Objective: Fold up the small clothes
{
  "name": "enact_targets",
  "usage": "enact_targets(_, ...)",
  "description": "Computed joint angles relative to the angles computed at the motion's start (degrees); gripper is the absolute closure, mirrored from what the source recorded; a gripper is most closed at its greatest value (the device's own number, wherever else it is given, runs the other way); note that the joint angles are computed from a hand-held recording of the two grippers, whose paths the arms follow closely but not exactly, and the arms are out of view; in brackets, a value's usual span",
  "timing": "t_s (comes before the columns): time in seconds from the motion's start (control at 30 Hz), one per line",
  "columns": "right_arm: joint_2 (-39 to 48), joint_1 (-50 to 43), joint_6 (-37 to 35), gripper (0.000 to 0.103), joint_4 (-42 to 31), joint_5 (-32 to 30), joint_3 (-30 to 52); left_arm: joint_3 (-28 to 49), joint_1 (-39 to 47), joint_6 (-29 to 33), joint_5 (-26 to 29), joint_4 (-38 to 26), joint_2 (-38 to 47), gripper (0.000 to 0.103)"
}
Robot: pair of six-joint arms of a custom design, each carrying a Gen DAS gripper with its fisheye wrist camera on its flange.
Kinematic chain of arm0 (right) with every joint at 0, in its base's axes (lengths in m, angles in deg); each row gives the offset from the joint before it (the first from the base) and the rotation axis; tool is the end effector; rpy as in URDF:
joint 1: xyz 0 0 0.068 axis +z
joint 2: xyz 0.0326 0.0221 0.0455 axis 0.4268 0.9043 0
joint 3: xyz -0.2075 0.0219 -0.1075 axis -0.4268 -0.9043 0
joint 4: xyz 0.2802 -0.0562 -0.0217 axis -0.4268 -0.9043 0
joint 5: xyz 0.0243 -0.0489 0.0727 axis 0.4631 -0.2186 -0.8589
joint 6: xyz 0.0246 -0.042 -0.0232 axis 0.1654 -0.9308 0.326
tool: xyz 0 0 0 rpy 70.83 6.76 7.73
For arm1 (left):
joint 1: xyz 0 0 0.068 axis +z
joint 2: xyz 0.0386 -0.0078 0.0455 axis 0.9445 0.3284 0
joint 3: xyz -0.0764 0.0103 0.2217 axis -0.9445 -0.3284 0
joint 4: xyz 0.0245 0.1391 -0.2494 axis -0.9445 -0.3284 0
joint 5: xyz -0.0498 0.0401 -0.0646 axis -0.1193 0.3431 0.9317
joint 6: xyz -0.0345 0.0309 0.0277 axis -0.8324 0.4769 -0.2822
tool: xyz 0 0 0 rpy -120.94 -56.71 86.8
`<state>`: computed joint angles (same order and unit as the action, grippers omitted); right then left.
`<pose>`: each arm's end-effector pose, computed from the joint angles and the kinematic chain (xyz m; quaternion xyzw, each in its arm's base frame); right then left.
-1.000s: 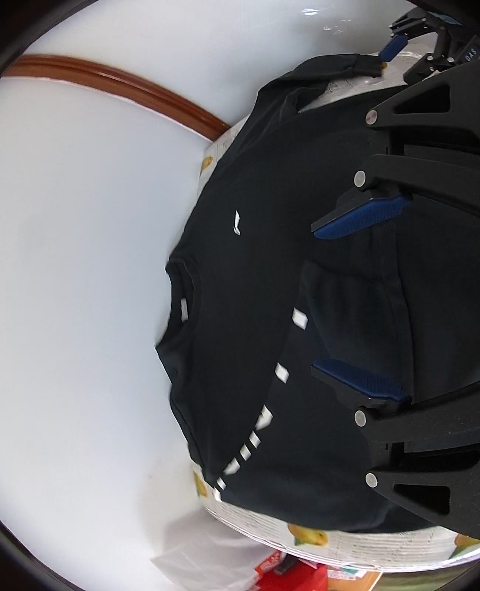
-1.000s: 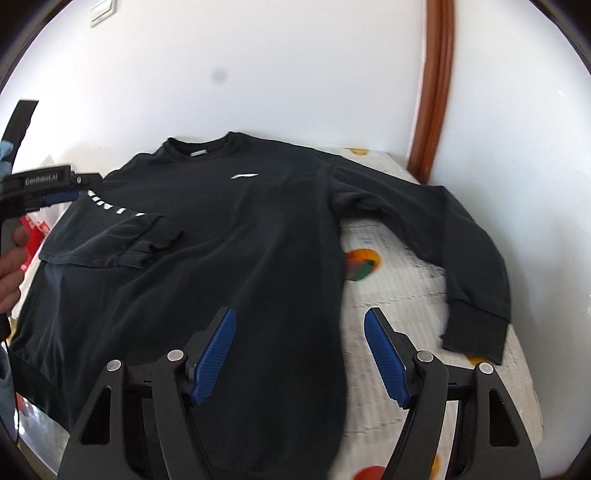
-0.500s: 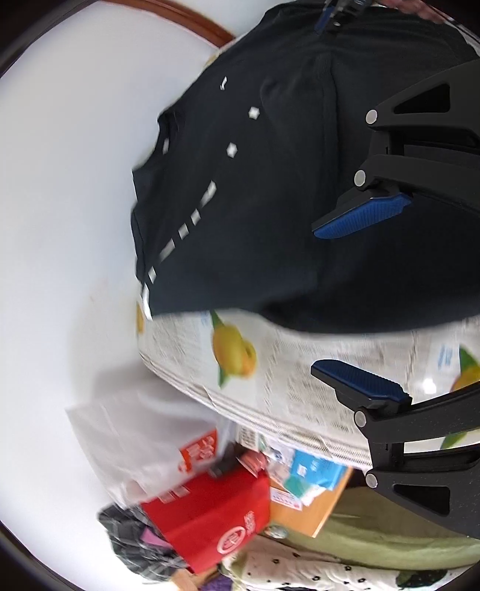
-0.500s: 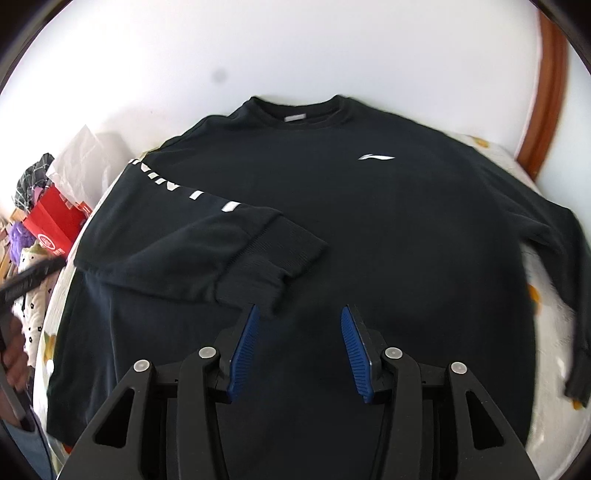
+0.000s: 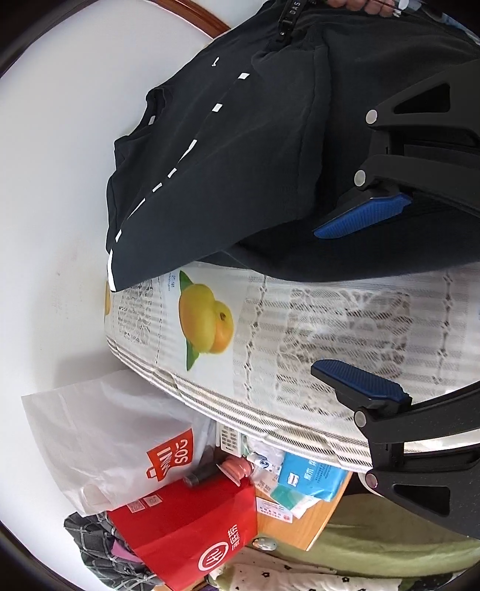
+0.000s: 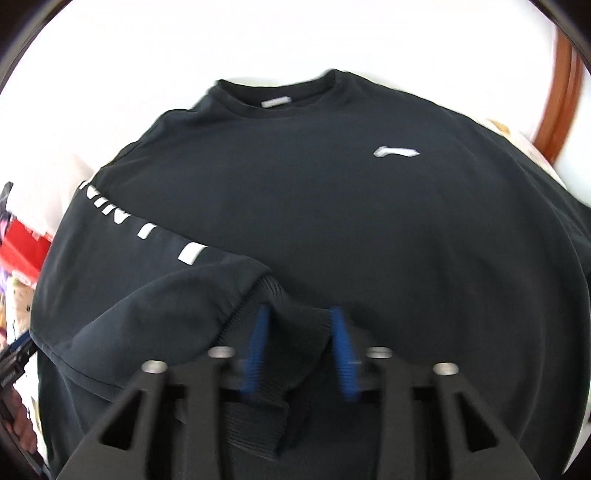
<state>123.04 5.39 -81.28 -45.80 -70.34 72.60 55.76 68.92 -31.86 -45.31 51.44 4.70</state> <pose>0.2317 -0.0709 0.0118 -0.0640 0.9610 0.0802 0.2568 0.1808 -0.0020 -0.0063 -0.1352 0.9459 0.0060 0.2949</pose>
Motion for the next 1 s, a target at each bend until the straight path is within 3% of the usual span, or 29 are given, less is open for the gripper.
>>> enact_targets(0.17, -5.4, 0.2, -2.0, 0.089, -2.3, -2.4, -0.1, 3.4, -3.0, -3.2, -2.8, 3.4, 7.3, 0.037)
enact_targets(0.27, -9.2, -3.1, -1.7, 0.089, -6.4, -6.6, 2.5, 4.0, -5.1, -3.6, -5.7, 3.1, 8.2, 0.037)
enact_targets(0.4, -10.9, -5.9, -0.3, 0.089, -6.1, -6.1, 5.5, 4.4, -5.2, -4.2, -6.3, 1.5, 7.9, 0.035)
enact_targets(0.63, -1.7, -14.7, -0.5, 0.089, -7.5, -8.3, 15.6, 4.4, -5.9, -4.8, -7.3, 1.0, 7.7, 0.035)
enact_targets(0.87, 9.9, -17.2, -0.7, 0.088, -5.3, -3.5, 22.3, 4.2, -6.4, -5.6, -7.3, -0.6, 6.7, 0.035)
enact_targets(1.0, 12.2, -17.8, -2.1, 0.086, -3.7, -1.6, 22.9, 3.2, -6.8, -6.0, -7.1, -1.5, 5.2, 0.034)
